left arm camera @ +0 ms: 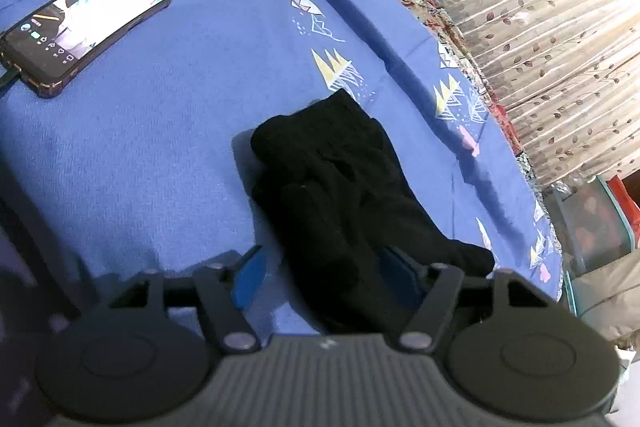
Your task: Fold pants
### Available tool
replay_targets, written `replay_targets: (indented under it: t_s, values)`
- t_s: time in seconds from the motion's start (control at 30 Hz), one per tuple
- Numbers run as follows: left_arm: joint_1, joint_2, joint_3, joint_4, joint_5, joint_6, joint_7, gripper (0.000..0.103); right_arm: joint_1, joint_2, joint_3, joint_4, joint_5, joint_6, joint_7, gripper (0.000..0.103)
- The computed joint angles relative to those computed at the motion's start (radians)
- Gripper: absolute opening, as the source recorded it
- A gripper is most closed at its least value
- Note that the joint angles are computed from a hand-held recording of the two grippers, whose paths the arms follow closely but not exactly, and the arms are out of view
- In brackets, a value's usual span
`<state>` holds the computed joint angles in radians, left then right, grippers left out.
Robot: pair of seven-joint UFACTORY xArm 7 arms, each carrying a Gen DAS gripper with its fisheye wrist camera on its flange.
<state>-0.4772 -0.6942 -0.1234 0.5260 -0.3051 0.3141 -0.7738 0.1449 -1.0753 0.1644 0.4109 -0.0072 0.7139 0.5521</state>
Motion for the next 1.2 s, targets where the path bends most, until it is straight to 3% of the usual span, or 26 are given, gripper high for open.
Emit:
replay_targets:
  t_s: [0.03, 0.1, 0.17, 0.2, 0.23, 0.37, 0.43, 0.47, 0.5, 0.53, 0.57, 0.63, 0.67, 0.7, 0.73, 0.8, 0.83, 0.9, 1.0, 1.13, 1.2]
  values:
    - [-0.003, 0.011, 0.007, 0.002, -0.002, -0.010, 0.007, 0.079, -0.009, -0.014, 0.018, 0.014, -0.003, 0.003, 0.020, 0.043]
    - [-0.019, 0.043, 0.028, 0.005, -0.014, -0.044, 0.025, 0.080, -0.002, -0.048, 0.033, 0.009, -0.007, -0.054, 0.034, 0.044]
    - [-0.043, 0.091, 0.060, 0.019, -0.046, -0.080, 0.039, 0.082, 0.029, -0.043, 0.041, 0.028, 0.009, -0.090, 0.042, 0.045]
    - [-0.070, 0.115, 0.085, 0.022, -0.074, -0.112, 0.054, 0.088, 0.054, -0.032, 0.039, 0.036, 0.027, -0.103, 0.047, 0.045]
    - [-0.097, 0.134, 0.112, 0.022, -0.101, -0.142, 0.073, 0.093, 0.081, -0.004, 0.031, 0.045, 0.049, -0.125, 0.047, 0.045]
    - [-0.144, 0.202, 0.150, 0.029, -0.185, -0.237, 0.064, 0.099, 0.227, 0.199, -0.014, 0.114, 0.165, -0.240, 0.026, 0.042]
    - [-0.129, 0.221, 0.133, 0.029, -0.180, -0.262, 0.047, 0.098, 0.301, 0.317, -0.045, 0.162, 0.232, -0.302, 0.012, 0.030]
    - [-0.093, 0.230, 0.099, 0.031, -0.158, -0.265, 0.027, 0.094, 0.348, 0.381, -0.071, 0.181, 0.273, -0.343, -0.010, 0.027]
    - [-0.044, 0.233, 0.054, 0.034, -0.122, -0.252, 0.002, 0.077, 0.381, 0.428, -0.087, 0.197, 0.306, -0.366, -0.025, 0.024]
    - [-0.004, 0.239, 0.023, 0.044, -0.082, -0.229, -0.012, 0.049, 0.411, 0.493, -0.104, 0.220, 0.341, -0.394, -0.040, 0.023]
    - [0.014, 0.247, 0.012, 0.054, -0.052, -0.203, -0.013, 0.040, 0.429, 0.531, -0.115, 0.240, 0.374, -0.400, -0.044, 0.022]
    - [-0.033, 0.251, 0.057, 0.048, -0.074, -0.218, 0.008, 0.025, 0.509, 0.613, -0.169, 0.261, 0.504, -0.424, -0.080, 0.022]
    - [-0.061, 0.247, 0.081, 0.043, -0.093, -0.234, 0.017, 0.023, 0.541, 0.659, -0.194, 0.278, 0.569, -0.401, -0.098, 0.019]
    - [-0.073, 0.239, 0.090, 0.043, -0.097, -0.240, 0.024, 0.021, 0.535, 0.663, -0.178, 0.264, 0.591, -0.419, -0.092, 0.000]
    - [-0.071, 0.229, 0.082, 0.043, -0.084, -0.251, 0.033, 0.021, 0.523, 0.657, -0.163, 0.248, 0.614, -0.434, -0.089, 0.000]
    - [-0.044, 0.213, 0.032, 0.059, -0.019, -0.273, 0.057, 0.021, 0.551, 0.641, -0.200, 0.244, 0.720, -0.431, -0.131, 0.001]
    - [-0.024, 0.208, -0.002, 0.073, 0.021, -0.279, 0.067, 0.021, 0.536, 0.626, -0.192, 0.239, 0.736, -0.425, -0.132, 0.006]
    - [0.024, 0.210, -0.079, 0.116, 0.107, -0.284, 0.083, 0.021, 0.481, 0.561, -0.142, 0.205, 0.719, -0.451, -0.100, 0.011]
    - [0.055, 0.245, -0.171, 0.186, 0.225, -0.309, 0.125, 0.021, 0.471, 0.444, -0.134, 0.117, 0.726, -0.559, -0.061, 0.011]
    - [-0.060, 0.370, -0.174, 0.304, 0.300, -0.286, 0.246, 0.022, 0.261, 0.250, -0.038, 0.027, 0.589, -0.525, 0.075, 0.011]
    - [-0.177, 0.452, -0.126, 0.371, 0.270, -0.228, 0.365, 0.030, 0.153, 0.142, 0.000, -0.011, 0.515, -0.465, 0.132, 0.011]
